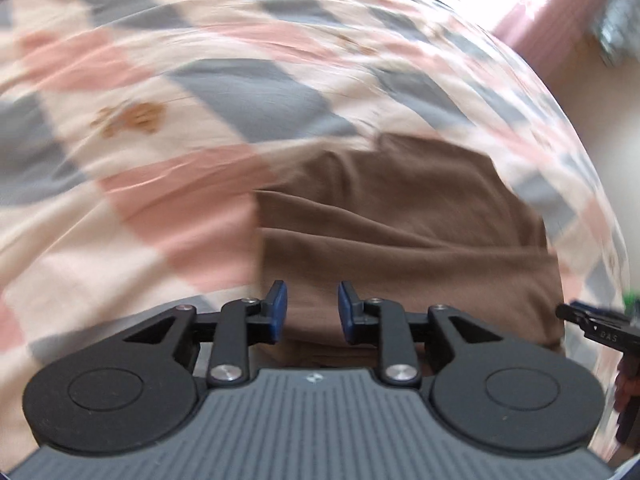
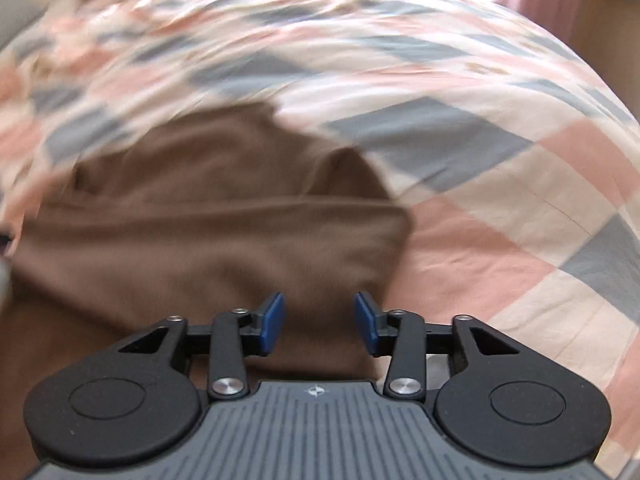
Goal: Fold clothes
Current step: 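Release the fabric with the left gripper and smooth the folded shirt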
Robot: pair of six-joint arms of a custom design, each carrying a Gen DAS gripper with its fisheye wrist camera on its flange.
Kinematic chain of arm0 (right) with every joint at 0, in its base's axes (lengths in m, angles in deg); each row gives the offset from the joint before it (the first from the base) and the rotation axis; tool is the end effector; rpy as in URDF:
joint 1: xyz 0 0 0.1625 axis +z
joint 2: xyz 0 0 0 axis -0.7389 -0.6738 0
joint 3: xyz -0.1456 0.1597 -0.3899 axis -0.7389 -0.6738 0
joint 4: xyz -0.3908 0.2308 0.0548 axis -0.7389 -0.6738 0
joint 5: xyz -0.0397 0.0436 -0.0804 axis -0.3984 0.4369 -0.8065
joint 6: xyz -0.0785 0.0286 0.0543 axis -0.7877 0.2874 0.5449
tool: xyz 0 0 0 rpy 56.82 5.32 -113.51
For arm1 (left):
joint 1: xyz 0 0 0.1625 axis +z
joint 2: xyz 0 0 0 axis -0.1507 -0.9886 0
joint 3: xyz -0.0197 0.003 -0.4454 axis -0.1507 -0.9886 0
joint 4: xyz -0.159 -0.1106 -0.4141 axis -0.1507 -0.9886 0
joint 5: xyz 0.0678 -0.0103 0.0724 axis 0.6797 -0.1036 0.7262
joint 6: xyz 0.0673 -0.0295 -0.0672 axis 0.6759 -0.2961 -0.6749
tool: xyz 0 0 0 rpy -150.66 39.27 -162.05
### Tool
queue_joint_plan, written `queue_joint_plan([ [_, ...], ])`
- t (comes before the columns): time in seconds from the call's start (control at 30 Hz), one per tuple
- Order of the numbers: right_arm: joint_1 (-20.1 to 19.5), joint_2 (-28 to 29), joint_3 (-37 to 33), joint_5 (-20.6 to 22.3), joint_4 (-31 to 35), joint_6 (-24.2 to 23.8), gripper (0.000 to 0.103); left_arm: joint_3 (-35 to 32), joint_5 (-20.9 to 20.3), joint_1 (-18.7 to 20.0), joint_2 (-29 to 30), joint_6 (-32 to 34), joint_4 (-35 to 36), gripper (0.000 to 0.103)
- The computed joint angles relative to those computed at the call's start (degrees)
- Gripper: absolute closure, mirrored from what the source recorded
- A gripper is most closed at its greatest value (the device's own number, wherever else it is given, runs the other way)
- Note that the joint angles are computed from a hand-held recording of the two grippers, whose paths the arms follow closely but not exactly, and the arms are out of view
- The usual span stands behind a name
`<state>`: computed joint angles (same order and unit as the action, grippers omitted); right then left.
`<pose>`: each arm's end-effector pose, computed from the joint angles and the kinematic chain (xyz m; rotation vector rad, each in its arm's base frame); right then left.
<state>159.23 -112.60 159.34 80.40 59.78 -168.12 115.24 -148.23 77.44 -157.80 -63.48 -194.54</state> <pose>0.2438 -0.4825 0.1494 -0.2068 -2.1991 0.7985 -0.0777 -0.6655 0.2991 0.6067 2.7230 -0.3233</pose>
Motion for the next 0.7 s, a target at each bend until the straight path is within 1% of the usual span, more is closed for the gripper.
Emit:
queue_joint_plan([
  [0.03,-0.6,-0.9,0.4,-0.1,-0.8,1.4,0.057,-0.6,-0.1,0.5,0.2,-1.9,0.7,0.081],
  [0.07,-1.8,-1.8,1.1,-0.7,-1.1,4.3,0.057,-1.2,-0.5,1.1,0.4,-3.6,1.4,0.081],
  [0.1,-3.0,-2.8,1.8,-1.4,-1.3,7.2,0.057,-1.8,-2.0,1.7,0.9,-3.8,2.1,0.081],
  [0.13,-4.1,-4.0,2.9,-2.9,-2.7,8.2,0.057,-2.4,-3.5,2.3,1.3,-4.0,2.9,0.082],
  [0.17,-4.9,-4.1,3.4,-3.9,-2.8,8.0,0.064,-2.8,-4.5,2.8,1.8,-3.8,3.4,0.084],
  [0.2,-5.7,-4.1,3.8,-4.9,-2.7,7.6,0.07,-2.8,-3.5,2.8,2.7,-1.5,3.1,0.086],
  [0.23,-6.6,-4.1,4.2,-5.9,-2.7,7.3,0.069,-2.7,-2.5,2.8,3.5,0.7,2.8,0.086],
  [0.3,-5.9,-3.7,3.8,-4.2,-1.9,8.2,0.066,-2.5,0.1,2.5,5.1,4.9,1.8,0.086],
  [0.33,-5.5,-3.4,3.5,-3.4,-1.5,8.7,0.062,-2.3,0.6,2.1,5.0,6.0,0.6,0.086],
  [0.37,-5.2,-3.1,3.3,-2.5,-1.0,9.2,0.062,-2.1,1.1,1.8,5.0,7.1,-0.6,0.086],
  [0.4,-3.8,-2.7,2.9,0.2,-0.9,9.0,0.062,-1.9,1.6,1.4,4.8,8.2,-1.9,0.086],
  [0.43,-2.1,-2.2,2.6,3.6,-1.9,7.0,0.059,-1.2,1.9,1.1,4.0,9.3,-3.6,0.086],
  [0.47,-0.5,-1.7,2.4,7.0,-3.4,3.7,0.056,-0.5,2.4,0.7,3.1,10.1,-4.9,0.086],
  [0.5,0.8,-2.1,3.2,8.3,-6.7,-1.3,0.056,0.2,2.2,0.4,2.0,11.2,-5.9,0.086],
  [0.53,1.3,-3.4,4.7,7.1,-10.8,-6.3,0.057,1.1,1.7,0.0,0.8,12.7,-6.5,0.086],
  [0.57,1.8,-4.5,5.8,5.6,-13.5,-9.9,0.057,1.9,1.0,-0.4,-0.3,14.6,-6.4,0.086],
  [0.6,2.0,-4.6,6.5,3.7,-13.8,-11.0,0.057,2.5,-0.5,-0.8,-1.3,16.5,-4.8,0.086],
  [0.63,2.0,-3.8,6.3,2.4,-11.7,-10.0,0.059,3.2,-1.8,-1.1,-2.3,18.4,-3.1,0.086],
  [0.7,1.3,-0.2,4.7,2.0,-4.4,-5.9,0.059,4.9,-2.7,-1.8,-3.4,22.9,1.0,0.084],
])
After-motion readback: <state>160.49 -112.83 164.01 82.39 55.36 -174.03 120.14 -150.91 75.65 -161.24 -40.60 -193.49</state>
